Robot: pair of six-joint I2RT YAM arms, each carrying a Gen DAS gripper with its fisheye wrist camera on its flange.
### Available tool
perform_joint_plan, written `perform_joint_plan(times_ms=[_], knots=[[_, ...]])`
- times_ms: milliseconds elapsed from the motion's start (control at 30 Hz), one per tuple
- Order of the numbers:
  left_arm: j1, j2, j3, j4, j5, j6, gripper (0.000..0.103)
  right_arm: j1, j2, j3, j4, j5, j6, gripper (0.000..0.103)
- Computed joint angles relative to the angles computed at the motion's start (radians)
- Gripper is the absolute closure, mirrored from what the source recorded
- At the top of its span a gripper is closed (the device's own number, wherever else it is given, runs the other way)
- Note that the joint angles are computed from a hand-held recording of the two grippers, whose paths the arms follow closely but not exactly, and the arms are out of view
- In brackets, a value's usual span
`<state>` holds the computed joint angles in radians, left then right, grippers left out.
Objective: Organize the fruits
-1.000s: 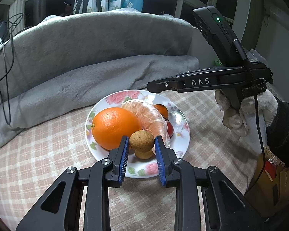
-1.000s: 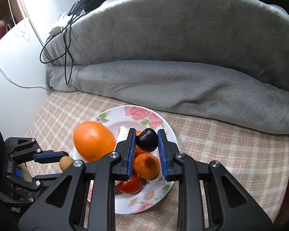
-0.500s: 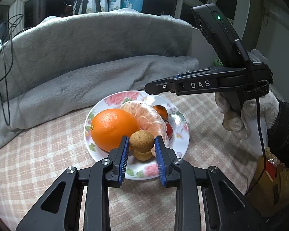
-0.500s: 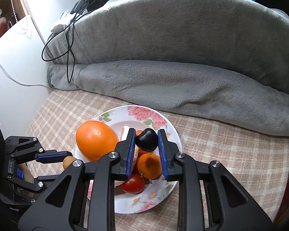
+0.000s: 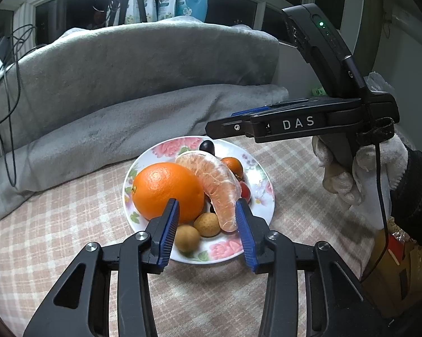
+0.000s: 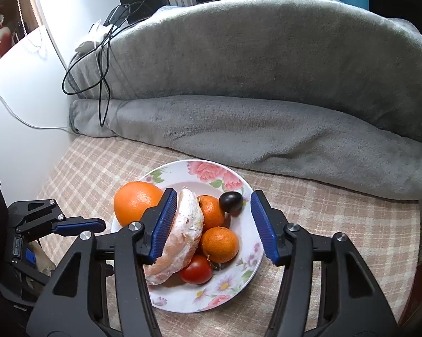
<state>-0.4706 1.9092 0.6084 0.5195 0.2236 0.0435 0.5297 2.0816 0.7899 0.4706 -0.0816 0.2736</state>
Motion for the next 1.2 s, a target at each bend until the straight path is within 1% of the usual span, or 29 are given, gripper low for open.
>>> perform_joint_plan(times_ms=[133,200,233,333,367,400,433,467,533,600,667,733,800,1033,1200], knots=[[0.004,-0.006,-0.005,0.005,0.003,0.001,0.056,0.001,-0.011,-0.004,-0.003,0.002,-0.007,0.045],[0.001,-0.01,-0.01,0.008,-0.003,0.0,0.049,0.004,-0.016,-0.007,-0.002,0.009,-0.006,0.038],[0.002,-0.011,-0.012,0.011,-0.004,0.0,0.048,0.009,-0.018,-0.011,0.003,0.016,-0.002,0.033],[-0.001,-0.017,-0.018,0.012,-0.01,0.0,0.047,0.016,-0.028,-0.018,0.007,0.033,0.001,0.032],[-0.004,-0.017,-0.018,0.013,-0.016,-0.001,0.043,0.019,-0.03,-0.015,0.0,0.042,-0.004,0.029],[-0.006,-0.017,-0.02,0.016,-0.024,-0.006,0.038,0.019,-0.03,-0.015,0.0,0.042,-0.004,0.026],[-0.008,-0.019,-0.021,0.018,-0.028,-0.008,0.036,0.022,-0.033,-0.017,-0.001,0.05,-0.003,0.018],[-0.009,-0.024,-0.026,0.021,-0.033,-0.011,0.035,0.027,-0.037,-0.02,0.001,0.061,0.002,0.014],[-0.01,-0.028,-0.026,0.017,-0.044,-0.017,0.033,0.042,-0.052,-0.029,0.005,0.102,0.014,0.013],[-0.01,-0.033,-0.023,0.01,-0.057,-0.024,0.027,0.046,-0.055,-0.026,-0.005,0.117,0.015,0.013],[-0.01,-0.032,-0.02,0.006,-0.066,-0.023,0.026,0.06,-0.058,-0.016,-0.028,0.146,0.015,0.007],[-0.01,-0.034,-0.021,0.004,-0.074,-0.023,0.026,0.068,-0.062,-0.016,-0.033,0.162,0.012,0.006],[-0.009,-0.032,-0.018,-0.001,-0.077,-0.02,0.022,0.079,-0.07,-0.02,-0.035,0.186,0.01,0.005],[-0.02,-0.03,-0.011,-0.016,-0.105,-0.016,0.022,0.104,-0.074,-0.016,-0.049,0.244,0.006,0.005],[-0.023,-0.022,-0.005,-0.022,-0.117,-0.015,0.022,0.113,-0.084,-0.02,-0.051,0.255,0.011,0.005]])
